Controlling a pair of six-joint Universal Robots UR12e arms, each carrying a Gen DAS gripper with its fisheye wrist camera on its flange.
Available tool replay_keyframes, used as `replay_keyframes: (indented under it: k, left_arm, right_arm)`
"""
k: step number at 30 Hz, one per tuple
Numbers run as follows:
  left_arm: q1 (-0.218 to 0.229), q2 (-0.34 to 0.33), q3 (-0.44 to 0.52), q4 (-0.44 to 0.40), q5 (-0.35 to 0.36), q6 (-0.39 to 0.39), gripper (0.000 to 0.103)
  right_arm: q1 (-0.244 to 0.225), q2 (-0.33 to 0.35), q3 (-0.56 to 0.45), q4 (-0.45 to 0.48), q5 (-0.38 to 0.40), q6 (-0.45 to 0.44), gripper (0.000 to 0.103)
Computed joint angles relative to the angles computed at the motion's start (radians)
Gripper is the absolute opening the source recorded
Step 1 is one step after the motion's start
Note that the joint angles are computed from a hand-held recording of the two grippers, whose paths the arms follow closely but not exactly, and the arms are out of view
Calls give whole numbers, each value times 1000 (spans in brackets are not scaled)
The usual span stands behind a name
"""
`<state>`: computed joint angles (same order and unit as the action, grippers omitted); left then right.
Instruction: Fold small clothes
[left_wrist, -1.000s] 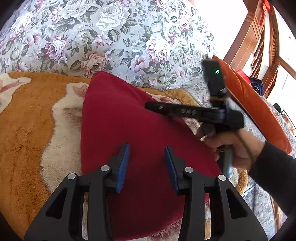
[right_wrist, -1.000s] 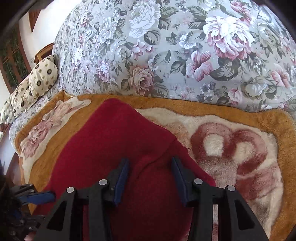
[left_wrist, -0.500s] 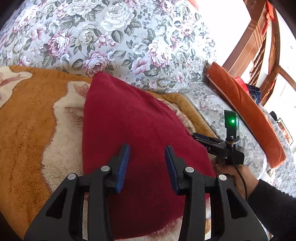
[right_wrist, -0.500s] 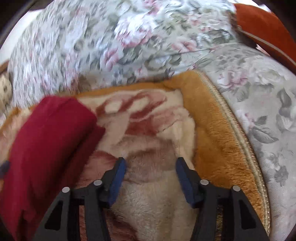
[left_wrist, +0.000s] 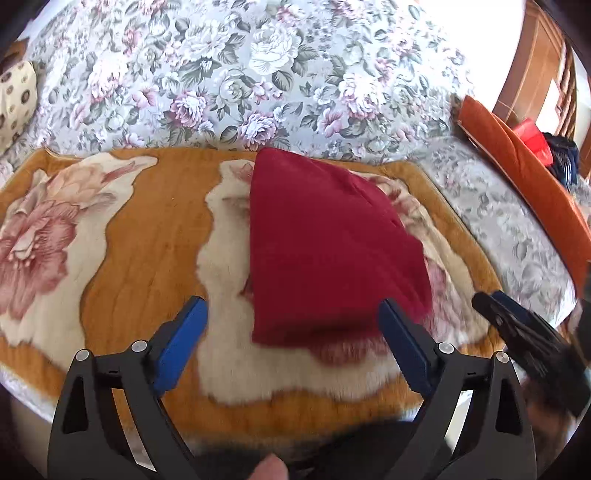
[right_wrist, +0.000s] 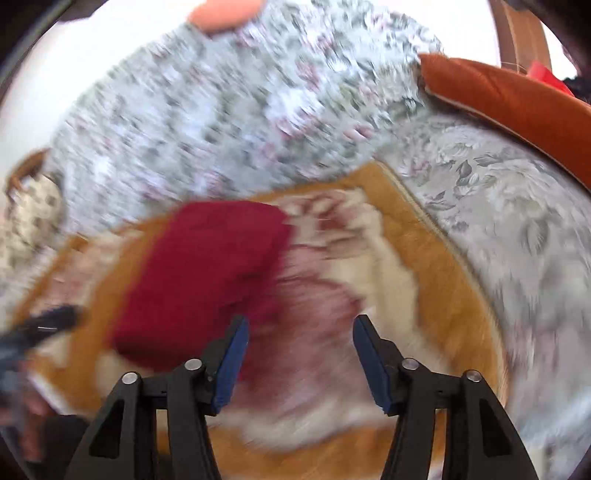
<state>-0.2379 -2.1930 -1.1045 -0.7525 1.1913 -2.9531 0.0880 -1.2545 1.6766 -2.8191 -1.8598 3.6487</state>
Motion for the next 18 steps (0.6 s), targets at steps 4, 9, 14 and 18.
replay_keyframes:
  k: [4,9,14,18]
  left_arm:
    - [-2,47,-111,100,-9,60,94]
    - [36,13,-61,-4,-170,38,94]
    - [47,-110,155,-86,-202,-54,94]
    - [38,-258,423,-346,-291,-48,94]
  right_arm:
    - [64,-5,5,1,-28,62,60]
    - [34,0,12,-119,-10,47,64]
    - [-91,48,-45,-141,308,134,67]
    - [-174,146,-100,-244,544,360,68]
